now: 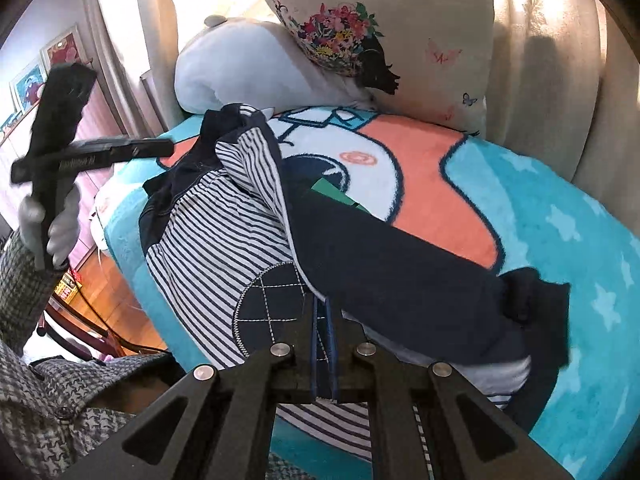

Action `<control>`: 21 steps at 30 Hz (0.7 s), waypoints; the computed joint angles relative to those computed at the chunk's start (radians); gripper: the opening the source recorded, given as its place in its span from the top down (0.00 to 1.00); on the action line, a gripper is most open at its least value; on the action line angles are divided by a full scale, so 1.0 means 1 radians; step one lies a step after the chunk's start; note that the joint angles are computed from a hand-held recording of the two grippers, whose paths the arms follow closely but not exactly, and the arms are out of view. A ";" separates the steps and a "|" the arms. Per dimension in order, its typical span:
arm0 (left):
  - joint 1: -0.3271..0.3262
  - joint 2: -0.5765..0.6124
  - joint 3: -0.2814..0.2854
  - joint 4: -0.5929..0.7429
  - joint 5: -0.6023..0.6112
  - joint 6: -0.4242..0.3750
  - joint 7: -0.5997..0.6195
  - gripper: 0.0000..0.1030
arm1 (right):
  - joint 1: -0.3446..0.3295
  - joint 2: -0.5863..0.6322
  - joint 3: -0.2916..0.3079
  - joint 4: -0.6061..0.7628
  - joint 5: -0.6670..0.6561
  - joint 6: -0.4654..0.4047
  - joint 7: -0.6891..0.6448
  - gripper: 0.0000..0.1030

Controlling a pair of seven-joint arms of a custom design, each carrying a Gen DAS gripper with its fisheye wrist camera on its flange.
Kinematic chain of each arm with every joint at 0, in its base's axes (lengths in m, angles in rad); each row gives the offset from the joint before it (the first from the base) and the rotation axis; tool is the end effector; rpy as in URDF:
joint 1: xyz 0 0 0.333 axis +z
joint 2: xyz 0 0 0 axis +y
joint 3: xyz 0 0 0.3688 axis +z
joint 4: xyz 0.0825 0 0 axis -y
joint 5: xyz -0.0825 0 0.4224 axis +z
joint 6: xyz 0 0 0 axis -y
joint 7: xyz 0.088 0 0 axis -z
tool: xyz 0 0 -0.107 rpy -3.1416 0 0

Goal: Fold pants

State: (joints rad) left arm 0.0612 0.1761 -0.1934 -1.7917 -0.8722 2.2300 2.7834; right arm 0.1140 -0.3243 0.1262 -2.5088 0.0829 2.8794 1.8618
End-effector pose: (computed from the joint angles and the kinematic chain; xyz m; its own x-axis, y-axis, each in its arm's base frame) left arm 0.6757 -0.1050 0.5268 -0.8010 -0.5593 0.2136 -0.5257 0.4865 -0.6978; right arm 0.4761 0.1156 0.5059 -0.0410 -0.9769 -0.2096 -0.7805 0.1623 -0.6037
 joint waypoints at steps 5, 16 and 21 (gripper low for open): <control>-0.014 0.083 -0.012 0.128 0.057 -0.050 -0.151 0.31 | 0.015 0.006 -0.012 0.002 0.017 0.008 -0.015 0.95; -0.085 0.295 -0.051 0.374 0.395 -0.115 -0.681 0.31 | 0.105 0.058 -0.097 -0.015 0.215 0.047 -0.158 0.95; -0.083 0.323 -0.068 0.392 0.473 -0.138 -0.815 0.74 | 0.139 0.059 -0.123 -0.027 0.314 0.074 -0.234 0.95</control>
